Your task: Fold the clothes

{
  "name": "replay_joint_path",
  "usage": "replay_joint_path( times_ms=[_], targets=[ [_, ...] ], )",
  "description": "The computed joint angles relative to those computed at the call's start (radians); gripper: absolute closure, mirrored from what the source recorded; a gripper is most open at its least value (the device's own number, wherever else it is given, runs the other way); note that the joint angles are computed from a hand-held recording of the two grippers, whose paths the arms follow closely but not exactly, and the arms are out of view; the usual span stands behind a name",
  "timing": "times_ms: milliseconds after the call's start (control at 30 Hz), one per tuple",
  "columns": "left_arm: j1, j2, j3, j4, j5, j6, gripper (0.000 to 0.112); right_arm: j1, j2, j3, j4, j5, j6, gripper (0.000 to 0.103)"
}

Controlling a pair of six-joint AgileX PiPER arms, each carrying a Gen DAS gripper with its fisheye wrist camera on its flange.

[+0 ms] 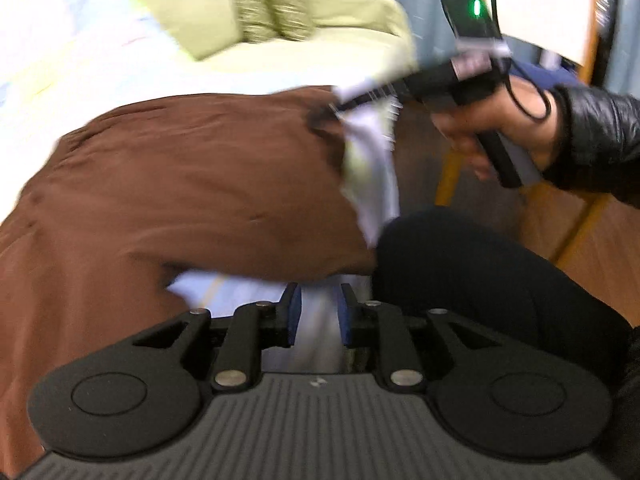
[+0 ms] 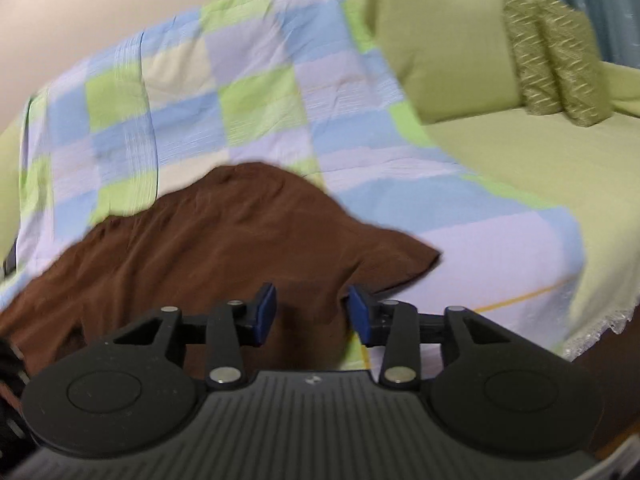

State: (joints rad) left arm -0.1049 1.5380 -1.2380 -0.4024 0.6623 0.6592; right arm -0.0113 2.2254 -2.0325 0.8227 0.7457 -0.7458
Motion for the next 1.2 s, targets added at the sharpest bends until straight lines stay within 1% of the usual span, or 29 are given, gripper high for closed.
replay_joint_path(
  times_ms=[33, 100, 133, 167, 200, 233, 300, 333, 367, 400, 433, 500, 567, 633, 700, 733, 767, 800, 833, 867, 900, 933, 967, 1033, 1100, 1133, 1167, 1200],
  targets=[
    [0.019, -0.023, 0.015, 0.022, -0.006, -0.019, 0.076, 0.019, 0.012, -0.018, -0.1, -0.01, 0.078, 0.061],
    [0.063, -0.068, 0.039, 0.064, -0.013, -0.051, 0.075, 0.053, -0.034, 0.022, -0.281, -0.082, 0.234, 0.06],
    [0.112, -0.106, 0.057, 0.082, -0.009, -0.07, 0.075, 0.066, -0.071, 0.064, -0.323, -0.122, 0.264, 0.059],
    [0.161, -0.14, 0.068, 0.104, 0.0, -0.088, 0.075, 0.075, -0.108, 0.102, -0.324, -0.148, 0.267, 0.059],
    [0.208, -0.17, 0.074, 0.129, 0.011, -0.104, 0.075, 0.08, -0.143, 0.132, -0.286, -0.151, 0.24, 0.059],
    [0.257, -0.196, 0.076, 0.15, 0.022, -0.115, 0.072, 0.08, -0.177, 0.169, -0.207, -0.154, 0.174, 0.059],
    [0.316, -0.227, 0.08, 0.185, 0.025, -0.12, 0.067, 0.103, -0.229, 0.211, -0.061, -0.108, 0.044, 0.056],
    [0.365, -0.254, 0.086, 0.187, 0.028, -0.091, 0.063, 0.128, -0.254, 0.23, -0.02, -0.083, -0.006, 0.051],
    [0.433, -0.284, 0.092, 0.167, 0.034, -0.032, 0.059, 0.157, -0.275, 0.245, 0.016, -0.058, -0.052, 0.05],
    [0.492, -0.305, 0.096, 0.142, 0.038, 0.022, 0.056, 0.192, -0.294, 0.262, 0.046, -0.033, -0.103, 0.049],
    [0.53, -0.314, 0.096, 0.127, 0.041, 0.055, 0.054, 0.226, -0.306, 0.268, 0.057, -0.006, -0.141, 0.046],
    [0.632, -0.338, 0.108, 0.059, 0.043, 0.159, 0.054, 0.291, -0.328, 0.288, 0.066, 0.032, -0.201, 0.045],
    [0.746, -0.357, 0.123, -0.037, 0.051, 0.277, 0.053, 0.406, -0.314, 0.261, 0.024, 0.065, -0.224, 0.044],
    [0.86, -0.37, 0.145, -0.157, 0.075, 0.389, 0.053, 0.49, -0.285, 0.213, -0.04, 0.053, -0.153, 0.042],
    [0.978, -0.374, 0.173, -0.283, 0.114, 0.503, 0.052, 0.566, -0.217, 0.105, -0.079, 0.088, -0.044, 0.041],
    [1.054, -0.38, 0.195, -0.349, 0.146, 0.577, 0.052, 0.609, -0.178, 0.043, -0.109, 0.107, 0.027, 0.041],
    [1.111, -0.389, 0.216, -0.393, 0.172, 0.628, 0.052, 0.651, -0.141, -0.017, -0.156, 0.125, 0.093, 0.041],
    [1.139, -0.39, 0.221, -0.412, 0.189, 0.651, 0.052, 0.679, -0.126, -0.036, -0.19, 0.131, 0.125, 0.04],
    [1.189, -0.392, 0.231, -0.446, 0.221, 0.686, 0.052, 0.718, -0.118, -0.041, -0.24, 0.117, 0.175, 0.039],
    [1.254, -0.392, 0.247, -0.485, 0.262, 0.724, 0.052, 0.757, -0.106, -0.055, -0.292, 0.109, 0.229, 0.034],
    [1.3, -0.389, 0.257, -0.509, 0.291, 0.745, 0.052, 0.794, -0.091, -0.071, -0.346, 0.101, 0.281, 0.03],
    [1.336, -0.384, 0.264, -0.525, 0.313, 0.759, 0.052, 0.825, -0.081, -0.075, -0.402, 0.077, 0.326, 0.022],
    [1.369, -0.379, 0.268, -0.539, 0.335, 0.769, 0.052, 0.855, -0.068, -0.084, -0.461, 0.059, 0.374, 0.017],
    [1.444, -0.359, 0.259, -0.563, 0.399, 0.803, 0.052, 0.915, -0.034, -0.116, -0.586, 0.036, 0.479, 0.017],
    [1.489, -0.34, 0.252, -0.579, 0.431, 0.839, 0.052, 0.969, 0.015, -0.174, -0.714, 0.038, 0.58, 0.017],
    [1.503, -0.334, 0.25, -0.585, 0.44, 0.852, 0.052, 0.983, 0.056, -0.225, -0.776, 0.052, 0.589, 0.018],
    [1.523, -0.327, 0.249, -0.596, 0.452, 0.867, 0.052, 0.996, 0.077, -0.236, -0.854, 0.043, 0.602, 0.018],
    [1.538, -0.319, 0.249, -0.605, 0.459, 0.877, 0.052, 1.004, 0.073, -0.212, -0.904, 0.024, 0.623, 0.018]
  ],
)
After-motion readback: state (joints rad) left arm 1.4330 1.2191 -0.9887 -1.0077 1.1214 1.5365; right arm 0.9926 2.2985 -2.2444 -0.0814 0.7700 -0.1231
